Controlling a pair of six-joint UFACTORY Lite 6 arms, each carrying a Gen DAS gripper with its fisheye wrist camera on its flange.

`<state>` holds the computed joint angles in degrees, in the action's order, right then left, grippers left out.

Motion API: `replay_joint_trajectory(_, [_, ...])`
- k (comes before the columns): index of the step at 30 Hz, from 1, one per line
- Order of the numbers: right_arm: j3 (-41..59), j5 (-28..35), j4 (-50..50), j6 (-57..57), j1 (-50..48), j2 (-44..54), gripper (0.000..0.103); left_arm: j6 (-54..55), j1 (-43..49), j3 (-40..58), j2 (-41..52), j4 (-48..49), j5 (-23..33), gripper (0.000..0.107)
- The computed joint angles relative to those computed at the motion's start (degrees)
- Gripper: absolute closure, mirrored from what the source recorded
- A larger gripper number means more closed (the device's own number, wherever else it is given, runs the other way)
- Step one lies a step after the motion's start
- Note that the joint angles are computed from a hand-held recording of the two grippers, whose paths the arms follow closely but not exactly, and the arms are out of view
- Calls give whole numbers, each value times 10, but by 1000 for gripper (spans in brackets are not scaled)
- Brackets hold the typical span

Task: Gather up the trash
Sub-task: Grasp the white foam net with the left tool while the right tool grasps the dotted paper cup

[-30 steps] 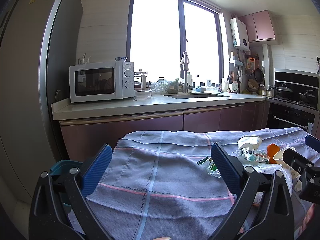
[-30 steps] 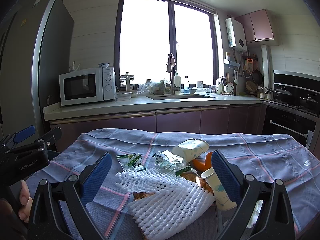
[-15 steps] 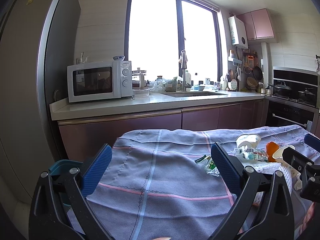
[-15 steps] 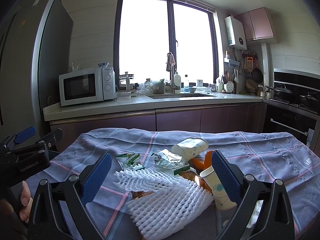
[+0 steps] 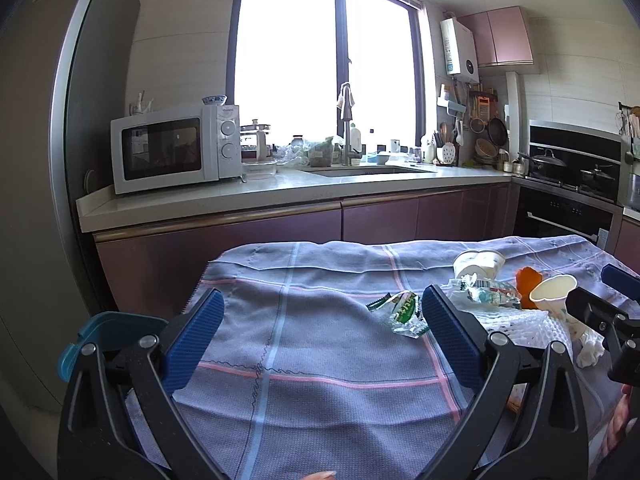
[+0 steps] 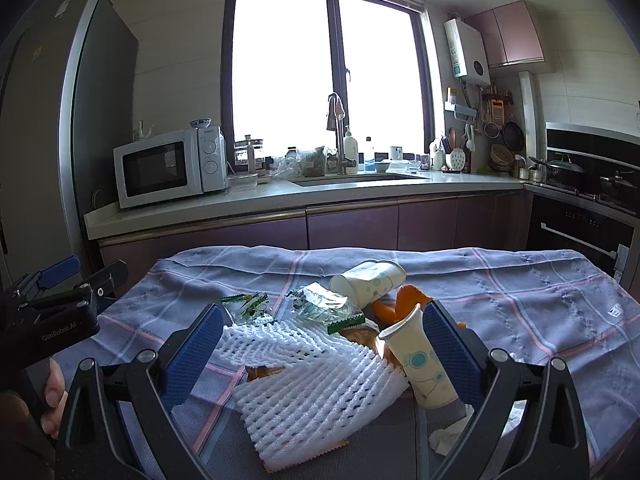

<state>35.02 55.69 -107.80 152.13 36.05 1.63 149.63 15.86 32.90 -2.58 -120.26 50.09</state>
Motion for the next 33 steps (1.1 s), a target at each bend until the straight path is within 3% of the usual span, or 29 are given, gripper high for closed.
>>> replay_joint_trajectory(9, [-80, -74, -37, 64, -60, -56, 7, -80, -51, 35, 37, 148, 9, 9])
replay_joint_trajectory(15, [-108, -116, -100, 110, -125, -74, 8, -40, -137, 49, 67, 119, -34, 16])
replay_joint_trajectory(22, [-91, -161, -149, 106, -192, -56, 16, -80, -210, 109, 126, 142, -100, 42])
replay_joint_trajectory(24, [-85, -173, -178, 118, -209, -48, 22, -120, -221, 139, 153, 171, -109, 51])
replay_joint_trajectory(26, [-76, -183, -190, 116, -220, -38, 38, -156, -228, 166, 178, 197, -112, 68])
replay_joint_trajectory(31, [-71, -186, -191, 85, -224, -40, 54, -218, -230, 210, 212, 246, -106, 98])
replay_joint_trajectory(33, [-74, -190, -189, 76, -224, -56, 62, -236, -222, 217, 212, 261, -92, 100])
